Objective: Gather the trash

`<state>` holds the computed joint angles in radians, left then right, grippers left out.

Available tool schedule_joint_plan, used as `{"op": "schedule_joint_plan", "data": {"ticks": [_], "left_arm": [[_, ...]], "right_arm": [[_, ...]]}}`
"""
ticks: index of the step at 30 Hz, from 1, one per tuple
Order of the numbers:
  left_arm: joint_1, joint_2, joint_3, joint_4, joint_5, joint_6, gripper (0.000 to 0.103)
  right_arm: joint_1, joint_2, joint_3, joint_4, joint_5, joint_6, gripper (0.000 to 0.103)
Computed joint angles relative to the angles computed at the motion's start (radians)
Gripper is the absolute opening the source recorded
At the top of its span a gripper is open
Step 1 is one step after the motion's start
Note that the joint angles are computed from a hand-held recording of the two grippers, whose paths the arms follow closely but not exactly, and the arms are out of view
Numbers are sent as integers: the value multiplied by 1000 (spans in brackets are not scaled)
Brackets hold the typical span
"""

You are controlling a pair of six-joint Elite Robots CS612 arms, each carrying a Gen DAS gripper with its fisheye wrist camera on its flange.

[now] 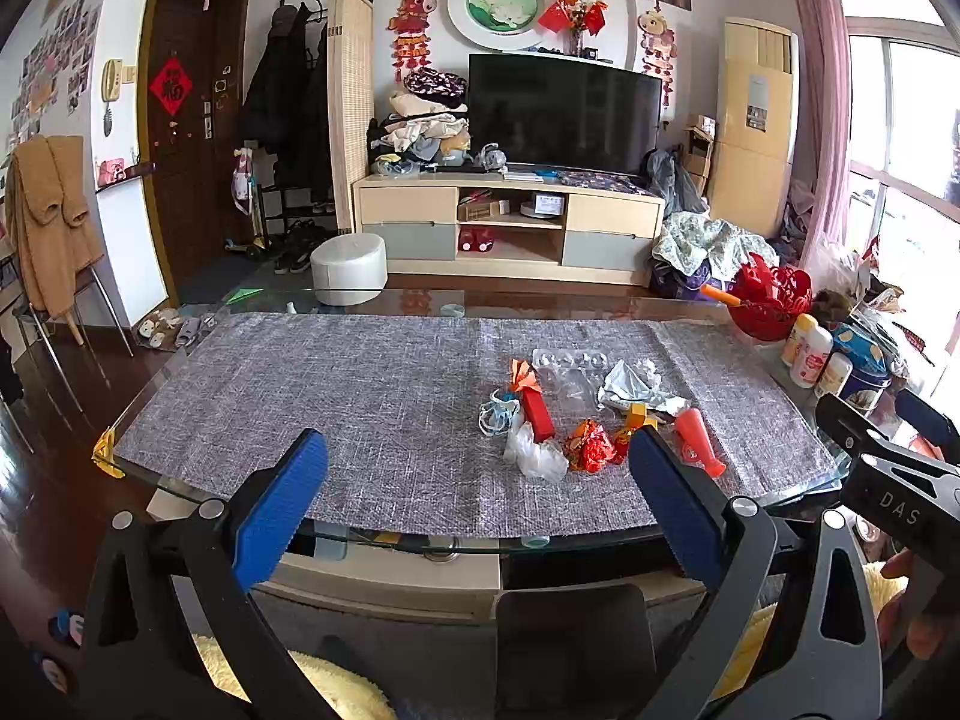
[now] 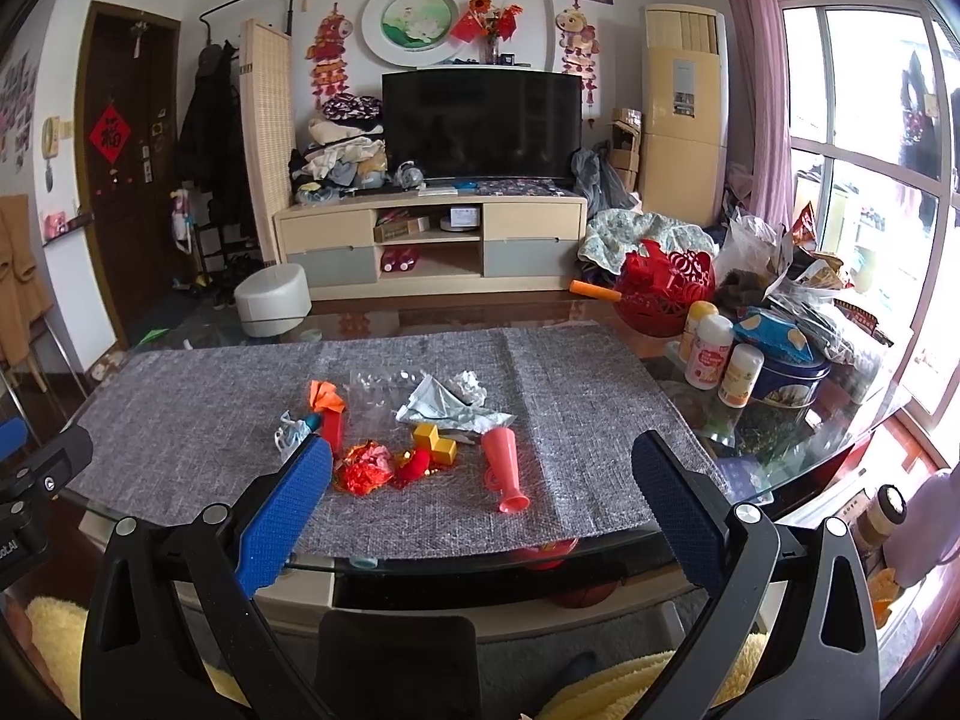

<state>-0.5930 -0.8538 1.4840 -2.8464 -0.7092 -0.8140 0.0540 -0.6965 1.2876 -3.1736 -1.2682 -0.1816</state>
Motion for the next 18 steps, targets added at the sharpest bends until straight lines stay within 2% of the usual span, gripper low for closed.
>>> {"op": "schedule_joint_plan", "data": {"ticks": [15,18], "left_arm": [[-3,-3,-1,27,1,-8,95],[3,4,-8,40,-26,-31,95]], "right_arm": [[-1,3,-4,-1,-8,17,100],[-2,7,-13,7,-11,20,100]]}}
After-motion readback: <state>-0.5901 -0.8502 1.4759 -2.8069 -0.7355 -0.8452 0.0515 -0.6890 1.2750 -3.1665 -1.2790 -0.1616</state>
